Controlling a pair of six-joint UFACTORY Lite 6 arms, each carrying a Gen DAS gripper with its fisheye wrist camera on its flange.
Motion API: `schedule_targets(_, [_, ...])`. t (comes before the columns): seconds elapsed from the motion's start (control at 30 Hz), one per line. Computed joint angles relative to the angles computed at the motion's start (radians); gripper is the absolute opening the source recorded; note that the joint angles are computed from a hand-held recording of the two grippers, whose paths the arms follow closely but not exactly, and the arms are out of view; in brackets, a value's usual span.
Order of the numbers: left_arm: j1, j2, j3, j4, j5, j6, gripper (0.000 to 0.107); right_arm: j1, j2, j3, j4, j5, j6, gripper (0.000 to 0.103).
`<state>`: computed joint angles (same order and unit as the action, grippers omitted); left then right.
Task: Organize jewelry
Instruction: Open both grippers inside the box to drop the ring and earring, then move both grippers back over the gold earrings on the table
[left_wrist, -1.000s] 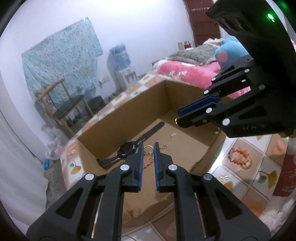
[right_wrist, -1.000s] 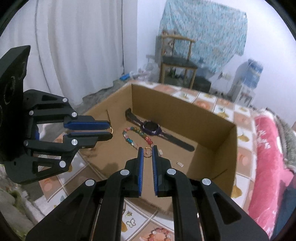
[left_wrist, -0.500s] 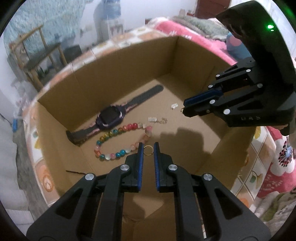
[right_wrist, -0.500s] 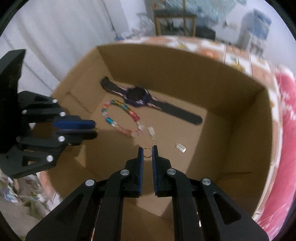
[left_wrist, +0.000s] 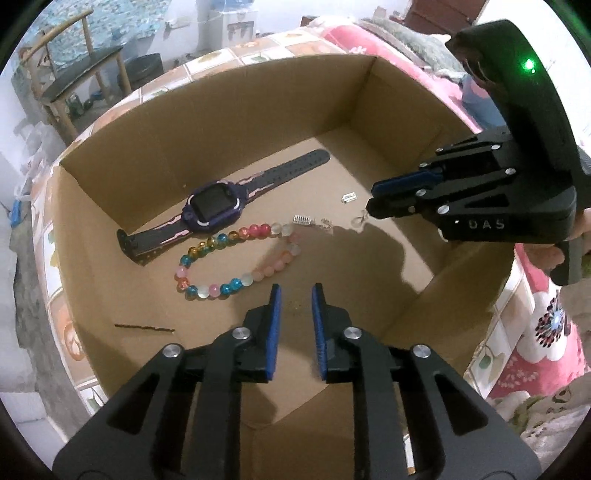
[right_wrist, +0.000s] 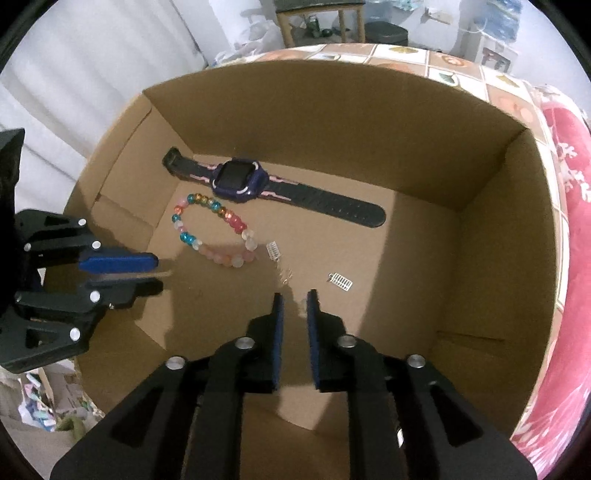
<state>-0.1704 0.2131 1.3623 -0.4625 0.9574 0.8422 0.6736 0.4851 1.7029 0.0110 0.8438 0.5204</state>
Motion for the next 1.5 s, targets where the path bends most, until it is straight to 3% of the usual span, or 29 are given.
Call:
schedule_targets(0.3, [0.119,-0.121,0.014,-0.149,0.029,0.092,0.040,0.051,-0.228,-0.127,-0.198,-0.056,0.191,0.029])
schedule_targets(0.47, [0.273,-0.234,0.006,-0.252,0.098,0.145,0.052,0.182,-0.416,-0.190,-0.465,0.021,0.440,0.047])
schedule_targets(0.53, [0.346,-0.299,-0.021,-0.292,0.131,0.173,0.058,0.259,-0.458,-0.183,-0.564,0.091,0.529,0.056])
schedule_targets(0.73, [0.550,-0.545,-0.203,-0.389,0.245,0.309,0.071,0.574,-0.482,-0.104,-0.830,0.435,0.727,0.088])
schedule_targets(0.83, [0.646,-0.687,-0.341,-0.417,0.309,0.396,0.077,0.677,-0.497,-0.124,-0.854,0.505,0.798,0.096])
schedule_targets(0.93, [0.722,-0.793,-0.476,-0.409,0.374,0.456,0.078,0.764,-0.485,-0.156,-0.846,0.605,0.897,0.096])
schedule_targets(1.0, [0.709,-0.853,-0.571,-0.383,0.361,0.462,0.078,0.808,-0.478,-0.204,-0.821,0.660,0.965,0.096])
schedule_targets(1.1, [0.666,-0.922,-0.694,-0.359,0.330,0.463,0.078,0.847,-0.505,-0.309,-0.778,0.619,1.047,0.096])
schedule_targets(1.3, [0.415,-1.066,-0.920,-0.309,0.106,0.381,0.077,0.868,-0.554,-0.539,-0.796,0.378,1.287,0.096])
schedule_targets(1.5, [0.101,-1.135,-1.018,-0.244,-0.132,0.246,0.068,0.784,-0.475,-0.621,-0.747,0.160,1.313,0.092])
